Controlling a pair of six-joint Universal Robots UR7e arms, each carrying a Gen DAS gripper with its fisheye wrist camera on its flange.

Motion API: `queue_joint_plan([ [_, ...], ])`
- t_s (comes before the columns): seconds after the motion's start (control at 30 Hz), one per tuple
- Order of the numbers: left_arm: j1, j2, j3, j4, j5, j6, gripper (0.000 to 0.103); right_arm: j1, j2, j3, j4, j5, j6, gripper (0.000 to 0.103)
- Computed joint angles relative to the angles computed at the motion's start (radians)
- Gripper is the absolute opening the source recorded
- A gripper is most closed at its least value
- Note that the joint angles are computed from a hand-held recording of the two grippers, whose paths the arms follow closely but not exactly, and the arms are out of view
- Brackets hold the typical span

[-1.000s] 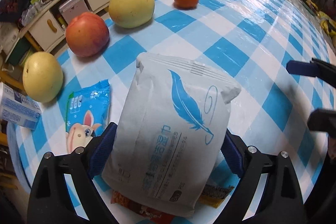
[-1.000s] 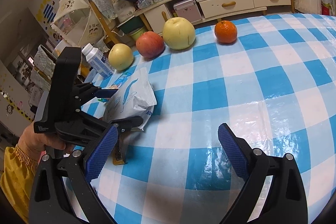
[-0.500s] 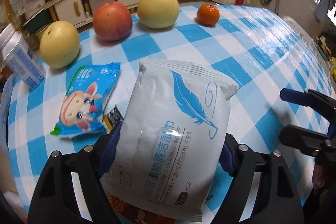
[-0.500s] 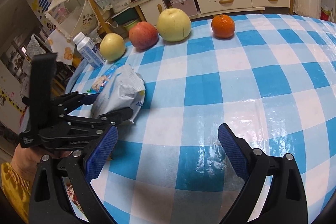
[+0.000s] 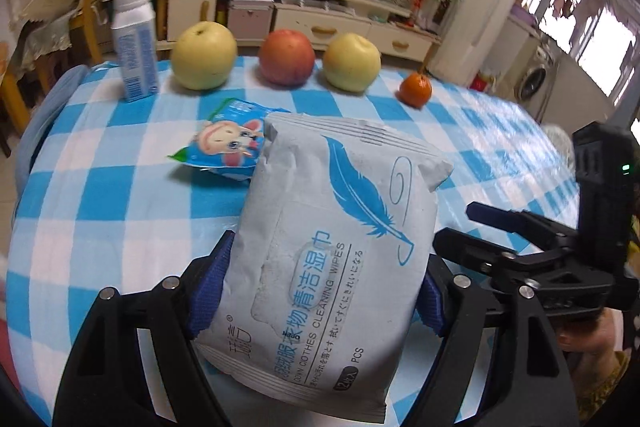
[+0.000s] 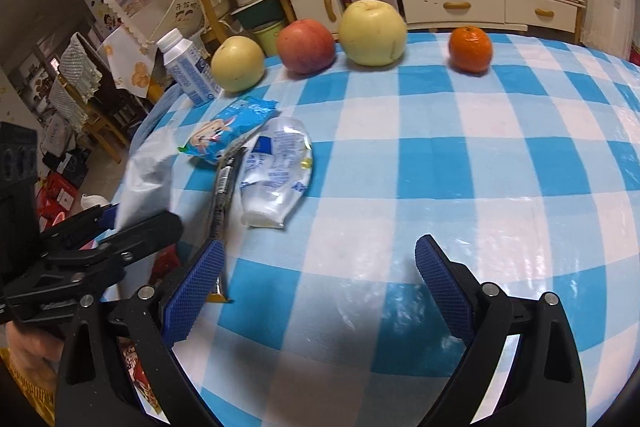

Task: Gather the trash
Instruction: 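Lift the wipes pack with the left gripper while the right grasps the red candy packet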

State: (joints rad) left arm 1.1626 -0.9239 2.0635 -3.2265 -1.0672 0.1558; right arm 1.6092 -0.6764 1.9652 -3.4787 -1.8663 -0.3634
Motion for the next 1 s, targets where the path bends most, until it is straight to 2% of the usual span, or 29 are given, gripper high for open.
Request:
queue_joint_plan([
  [0.27,0.004,-0.096,0.127,-0.150,0.033,-0.062,0.079,0.009,0.030,-0.030,0.061,0.074,-0.013,0.095],
  [0.4,0.024,-0.132,0.162,-0.193,0.034,-0.083,0.079,0.035,0.042,-0.024,0.082,0.110,-0.065,0.095],
  [0.47,0.034,-0.137,0.167,-0.200,0.033,-0.085,0.079,0.056,0.057,-0.016,0.055,0.113,-0.111,0.089],
  [0.57,0.048,-0.141,0.169,-0.198,0.022,-0.080,0.079,0.074,0.070,-0.015,0.073,0.139,-0.160,0.086],
  [0.73,0.059,-0.159,0.181,-0.197,0.008,-0.069,0.079,0.113,0.119,-0.035,0.079,0.096,-0.260,0.080],
  [0.87,0.069,-0.177,0.192,-0.201,-0.002,-0.074,0.079,0.123,0.147,-0.062,0.100,0.054,-0.266,0.067],
  [1.0,0.080,-0.191,0.196,-0.194,0.002,-0.081,0.079,0.119,0.162,-0.085,0.132,0.042,-0.267,0.058],
])
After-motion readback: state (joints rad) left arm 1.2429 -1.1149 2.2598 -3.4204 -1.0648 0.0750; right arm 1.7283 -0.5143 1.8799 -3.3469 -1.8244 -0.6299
